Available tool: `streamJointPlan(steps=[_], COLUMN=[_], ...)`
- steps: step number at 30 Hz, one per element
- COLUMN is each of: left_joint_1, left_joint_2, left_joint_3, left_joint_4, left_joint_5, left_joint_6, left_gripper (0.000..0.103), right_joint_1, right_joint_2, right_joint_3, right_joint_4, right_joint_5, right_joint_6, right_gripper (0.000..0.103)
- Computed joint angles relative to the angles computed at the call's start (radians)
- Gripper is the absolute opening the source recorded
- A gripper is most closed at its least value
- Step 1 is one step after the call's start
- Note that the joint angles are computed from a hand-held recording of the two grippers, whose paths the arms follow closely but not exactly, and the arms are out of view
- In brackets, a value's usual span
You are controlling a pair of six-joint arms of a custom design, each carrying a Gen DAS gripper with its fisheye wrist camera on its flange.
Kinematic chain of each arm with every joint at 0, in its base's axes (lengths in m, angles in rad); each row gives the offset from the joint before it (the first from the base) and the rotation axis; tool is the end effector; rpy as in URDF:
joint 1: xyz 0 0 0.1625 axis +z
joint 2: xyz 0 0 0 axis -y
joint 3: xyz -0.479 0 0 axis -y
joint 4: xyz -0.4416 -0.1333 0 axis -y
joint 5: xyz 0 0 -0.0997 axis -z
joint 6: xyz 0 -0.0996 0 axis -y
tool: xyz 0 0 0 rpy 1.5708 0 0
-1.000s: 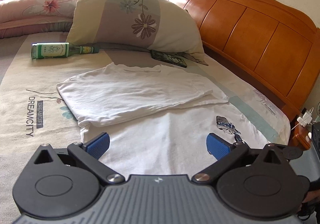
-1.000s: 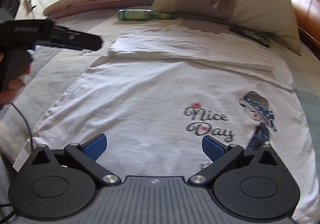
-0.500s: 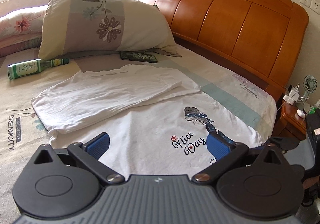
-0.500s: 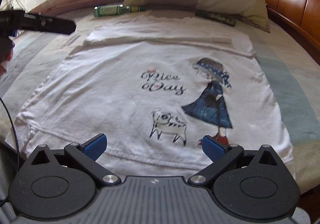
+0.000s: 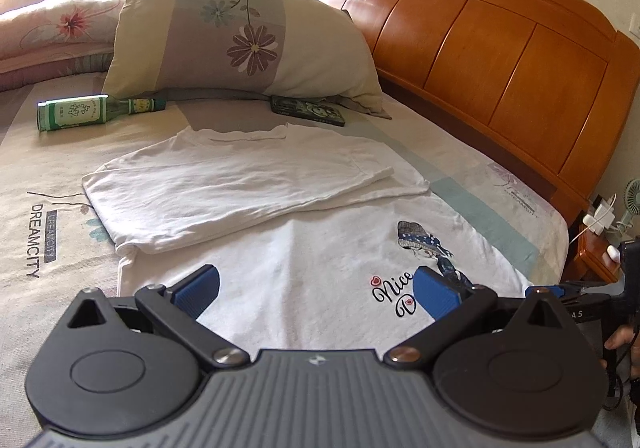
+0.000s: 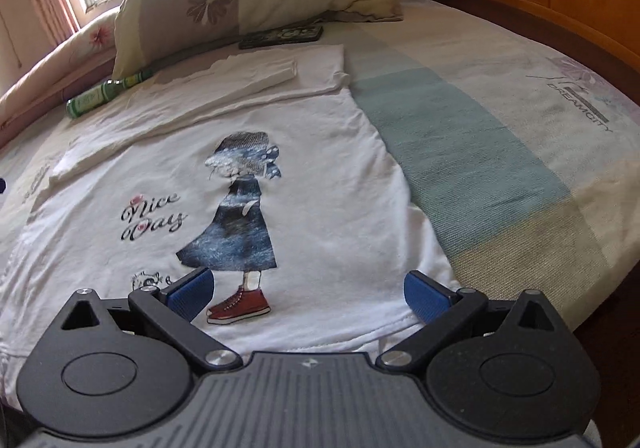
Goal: Fold clothes
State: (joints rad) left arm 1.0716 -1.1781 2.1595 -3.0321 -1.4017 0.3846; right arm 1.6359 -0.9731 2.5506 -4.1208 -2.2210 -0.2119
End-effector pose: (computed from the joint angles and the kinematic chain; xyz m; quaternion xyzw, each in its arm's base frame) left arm -0.1375 -0.5657 0.1969 0.3958 0.8835 -0.2411 0.0683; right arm 0.0981 -0.3827 0.1546 -0.0322 -0.8504 0.4209 0.3141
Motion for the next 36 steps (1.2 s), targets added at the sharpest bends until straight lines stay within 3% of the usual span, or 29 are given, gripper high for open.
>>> streamJointPlan(steps=[5,10,13,16,22,26,28,32,36], left_joint_1=[-0.009,-0.025,-0.034,-0.04,-0.108,-0.126,-0.142,-0.169,-0.217], left_joint_2=[-0.022,-0.041,-0.048,-0.058,-0.041,-0.015,0.001,0.013,-0.003], left_joint_3=[0.033,0.088,0.139,0.187,0.277,0.324,0.365,0.399,0.402], left_joint_4=[-0.083,-0.172,-0.218,-0.226,-0.161,-0.184,-0.272,-0.33,-0.267], left_joint_5=[-0.015,0.007,0.027,0.039,0.218,0.286,0.321,0.371,0.423], left_joint_6=[0.017,0.038,-0.015,-0.047,-0.07,-0.087,-0.034,-0.036,-0.1], left_gripper=[0.102,0.102,0.102,0.102,0.102,0.102,0.102,0.102,0.102], right_joint_1=[-0.013,-0.034,-0.024,-0.038,-0.062,-0.065,-0.069,-0.098,-0.111], right_joint_2=[0.032,0.158,0.167,0.186,0.22,0.234,0.239,0.271,0.281], right_joint_3=[-0.005,0.0,-0.008,-0.001,0.013,0.014,0.017,0.03,0.035], right_joint_4=[-0.028,-0.274,-0.268,-0.317,-0.405,-0.432,-0.443,-0.521,-0.55], right_joint_5=[0.031,0.066,0.041,0.07,0.125,0.13,0.139,0.196,0.223], right_joint_6=[-0.042,-0.224,-0.269,-0.306,-0.348,-0.366,-0.379,-0.42,-0.432], right_gripper=[0.103,0.103,0.103,0.103,0.103,0.103,0.103,0.103,0.103])
